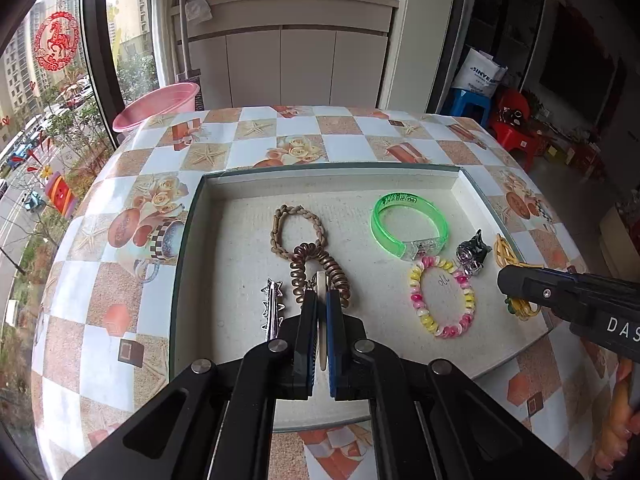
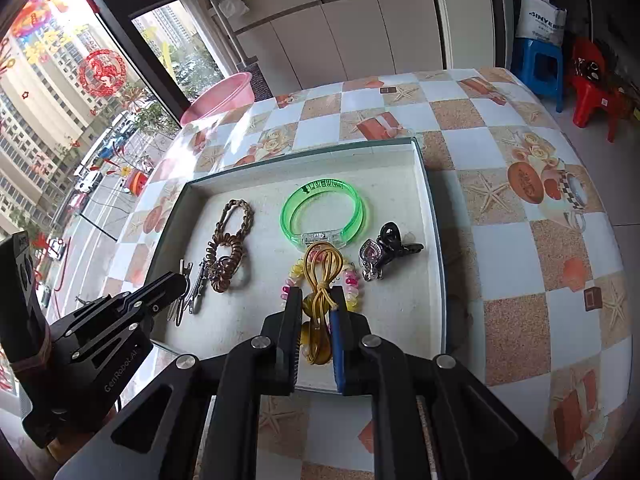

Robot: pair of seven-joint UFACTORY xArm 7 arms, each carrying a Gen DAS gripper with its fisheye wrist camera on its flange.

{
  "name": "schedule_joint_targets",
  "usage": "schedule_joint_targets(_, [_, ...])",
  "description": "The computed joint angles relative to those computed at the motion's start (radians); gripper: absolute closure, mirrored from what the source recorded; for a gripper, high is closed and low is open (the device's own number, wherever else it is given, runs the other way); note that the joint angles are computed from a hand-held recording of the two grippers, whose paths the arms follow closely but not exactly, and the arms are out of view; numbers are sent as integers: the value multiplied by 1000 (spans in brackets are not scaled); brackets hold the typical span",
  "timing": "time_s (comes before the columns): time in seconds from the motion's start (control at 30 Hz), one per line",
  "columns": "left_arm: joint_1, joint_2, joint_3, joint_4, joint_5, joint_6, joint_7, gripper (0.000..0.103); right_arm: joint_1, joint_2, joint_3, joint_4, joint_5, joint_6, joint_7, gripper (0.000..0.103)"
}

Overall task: Organize jewelry
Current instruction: 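Carry the hair clip and yellow hair tie into the tray with both tools, then open both tools to release the hair clip and hair tie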

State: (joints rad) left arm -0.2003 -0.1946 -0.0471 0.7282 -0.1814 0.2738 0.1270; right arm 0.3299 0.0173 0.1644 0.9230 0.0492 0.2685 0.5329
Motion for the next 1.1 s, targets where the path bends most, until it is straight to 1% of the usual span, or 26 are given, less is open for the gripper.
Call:
schedule_joint_targets(0.13, [34, 57, -32, 23, 96, -11, -75, 86, -6, 63, -2, 34, 25, -2, -24, 89])
schedule_joint_targets(0.27, [66, 76, -62, 16, 242, -48, -183, 86, -3, 107, -12, 55, 6, 2, -14, 89])
schedule_joint_targets(0.37, [76, 82, -71, 20, 320, -49, -243, 86, -3, 125, -12, 61, 1, 0, -15, 88])
schedule_joint_targets(0.43, [79, 82, -73, 21, 360, -48, -277, 86, 8, 125, -24, 60, -37, -5, 14, 88])
schedule_joint_targets(0.5, [84, 85, -77, 24, 403, -46, -313, 86, 5, 125, -21, 61, -36, -2, 11, 88])
schedule_joint_targets(0.53, [82, 85, -76, 25, 411, -44, -321, 86, 2, 124, -18, 61, -30, -2, 6, 86])
schedule_joint_targets(0.6, [83, 83, -76, 26, 433, -37, -345, 86, -2, 123, -14, 61, -14, 3, 1, 74])
schedule_joint_targets(0.63, [86, 81, -79, 26, 452, -35, -364, 86, -1, 120, -16, 57, -17, 1, 8, 57])
schedule_joint_targets(0.67, [90, 78, -80, 24, 470, -34, -384, 86, -1, 116, -18, 52, -19, -7, 12, 50])
schedule_joint_targets(0.73, [87, 73, -76, 23, 470, -29, -392, 86, -10, 105, -8, 38, 7, -29, -10, 50])
schedule_joint_targets(0.87, [72, 59, -61, 22, 424, -21, -362, 86, -22, 75, 9, 13, 79, -65, -64, 49])
schedule_joint_targets(0.97, [75, 49, -63, 21, 421, -22, -361, 86, -26, 63, 18, 10, 137, -70, -105, 48])
schedule_joint_targets(1.1, [82, 40, -67, 26, 422, -11, -370, 86, -34, 56, 33, 12, 259, -68, -181, 45])
